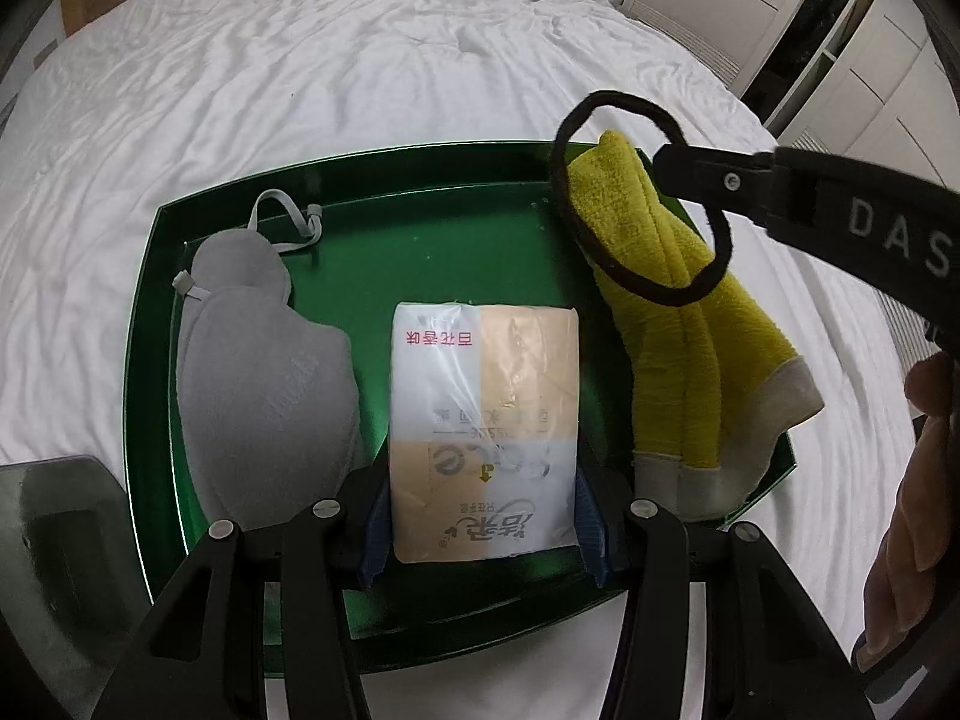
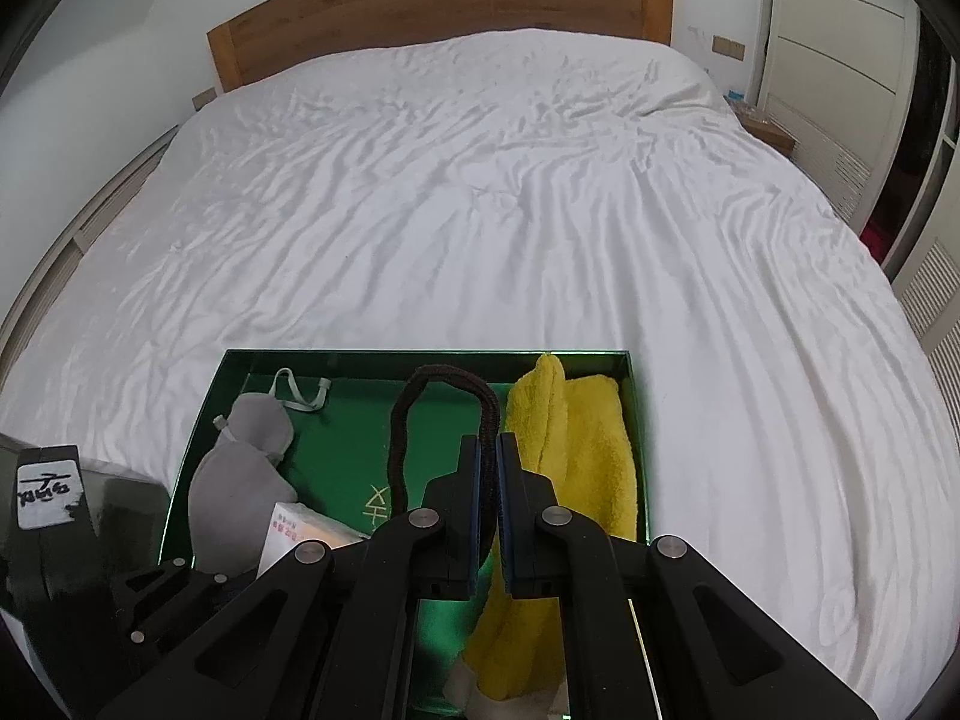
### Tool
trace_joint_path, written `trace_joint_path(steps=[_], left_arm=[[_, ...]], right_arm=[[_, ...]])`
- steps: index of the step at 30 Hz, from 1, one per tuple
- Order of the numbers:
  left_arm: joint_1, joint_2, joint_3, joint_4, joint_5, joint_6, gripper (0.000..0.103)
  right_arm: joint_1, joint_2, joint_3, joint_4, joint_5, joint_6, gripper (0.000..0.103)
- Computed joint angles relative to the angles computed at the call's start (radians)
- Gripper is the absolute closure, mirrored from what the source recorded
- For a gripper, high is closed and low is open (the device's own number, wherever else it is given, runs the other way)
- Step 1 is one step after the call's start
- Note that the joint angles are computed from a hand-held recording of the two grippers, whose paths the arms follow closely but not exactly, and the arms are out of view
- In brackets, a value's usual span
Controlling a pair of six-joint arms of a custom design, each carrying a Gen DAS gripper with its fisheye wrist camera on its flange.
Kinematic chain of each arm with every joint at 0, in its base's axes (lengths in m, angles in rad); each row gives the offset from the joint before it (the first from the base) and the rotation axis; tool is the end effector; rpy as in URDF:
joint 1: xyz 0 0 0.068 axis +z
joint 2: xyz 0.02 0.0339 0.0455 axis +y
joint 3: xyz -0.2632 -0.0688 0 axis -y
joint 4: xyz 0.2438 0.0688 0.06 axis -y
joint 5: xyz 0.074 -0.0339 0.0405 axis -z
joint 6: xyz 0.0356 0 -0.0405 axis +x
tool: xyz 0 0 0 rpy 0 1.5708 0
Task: Organize soft objects
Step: 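Lower the black hair tie into the tray and open the right gripper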
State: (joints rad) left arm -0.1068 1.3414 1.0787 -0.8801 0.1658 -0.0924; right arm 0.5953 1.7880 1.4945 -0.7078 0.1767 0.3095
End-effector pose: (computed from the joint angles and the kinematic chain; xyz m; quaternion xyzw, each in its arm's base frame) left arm 0.2544 -0.0332 0.2652 0.0246 0.9737 -0.1016 0.2025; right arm 0.3233 0.2114 0.2656 -0.1116 0.9498 0.0462 0.2887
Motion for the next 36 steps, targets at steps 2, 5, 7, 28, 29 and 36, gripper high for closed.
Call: trace_joint_path(steps=[2,5,7,28,29,36], left_arm=[[-0.004,0.000,-0.002,0.001,-0.008,0.003,0.058],[-0.001,0.001,-0.002,-0.002,-0.009,0.003,0.058],[0.003,0.009,0.006,-0.003,-0.011,0.003,0.058],[0.019,0.051,0.030,-0.001,-0.022,0.028,0.057],[0.021,0.050,0.029,-0.001,-0.023,0.029,0.057],[0.025,0.036,0.028,-0.010,-0.020,0.037,0.057]], right_arm=[[-0.001,0.004,0.000,0.002,-0.005,0.001,0.099],[-0.005,0.021,0.007,0.005,-0.009,0.007,0.099],[-0.009,0.033,0.010,0.009,-0.010,0.011,0.099],[-0.044,0.123,0.055,0.005,-0.050,0.041,0.093],[-0.045,0.122,0.053,0.008,-0.053,0.042,0.092],[-0.039,0.103,0.036,0.019,-0.046,0.051,0.079]])
